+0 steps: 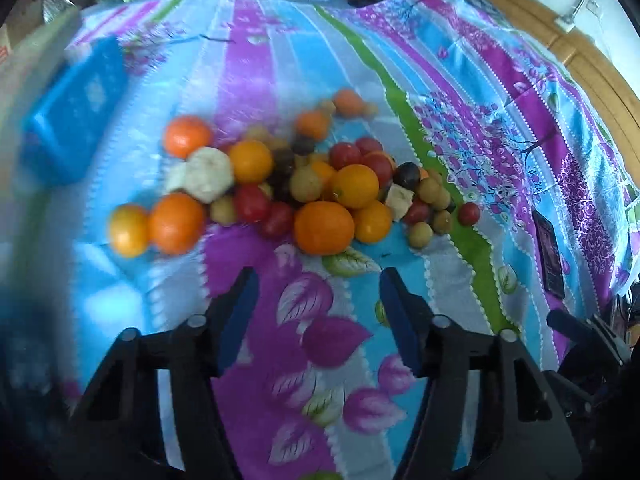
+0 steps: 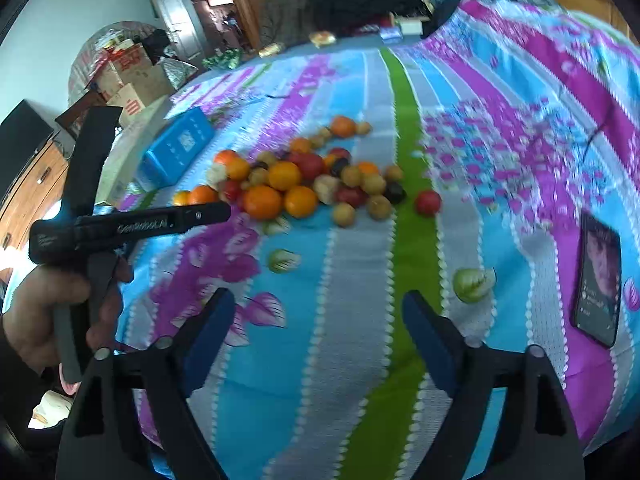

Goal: Organize fruits
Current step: 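Move both open tools back over the fruit pile, then grasp a large orange with the left tool while the right tool grasps a red tomato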

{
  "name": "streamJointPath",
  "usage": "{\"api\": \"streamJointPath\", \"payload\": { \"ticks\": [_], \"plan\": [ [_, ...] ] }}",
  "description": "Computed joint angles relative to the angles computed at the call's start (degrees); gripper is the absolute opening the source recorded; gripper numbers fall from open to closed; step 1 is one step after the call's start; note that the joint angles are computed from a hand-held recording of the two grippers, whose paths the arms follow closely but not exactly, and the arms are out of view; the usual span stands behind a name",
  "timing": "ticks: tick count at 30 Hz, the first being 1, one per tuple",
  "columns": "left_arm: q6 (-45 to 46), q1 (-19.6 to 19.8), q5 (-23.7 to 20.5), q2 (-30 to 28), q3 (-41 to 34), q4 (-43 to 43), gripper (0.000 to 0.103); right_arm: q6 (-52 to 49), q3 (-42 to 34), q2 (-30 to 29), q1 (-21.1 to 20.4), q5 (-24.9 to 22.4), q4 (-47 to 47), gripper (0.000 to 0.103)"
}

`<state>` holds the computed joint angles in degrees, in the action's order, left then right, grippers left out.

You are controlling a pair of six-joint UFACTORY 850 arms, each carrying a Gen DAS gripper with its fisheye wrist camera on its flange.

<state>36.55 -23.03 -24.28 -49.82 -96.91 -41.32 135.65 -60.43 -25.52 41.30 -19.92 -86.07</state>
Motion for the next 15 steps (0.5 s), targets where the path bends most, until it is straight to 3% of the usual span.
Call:
{"api": "streamJointPath", "payload": {
  "ticks": [5, 15],
  "plan": [
    [-3.8, -0.5, -2.6, -4.5, -5.5, 3.3, 0.06, 6.8, 2.3, -0.2, -1.7, 1.4, -5.0, 0.087],
    [-7.7, -2.0, 0.9, -7.1, -8.3, 10.4, 0.06, 15.2, 3.5, -1.0, -3.0, 2.2, -12.7, 0.087]
  ]
}}
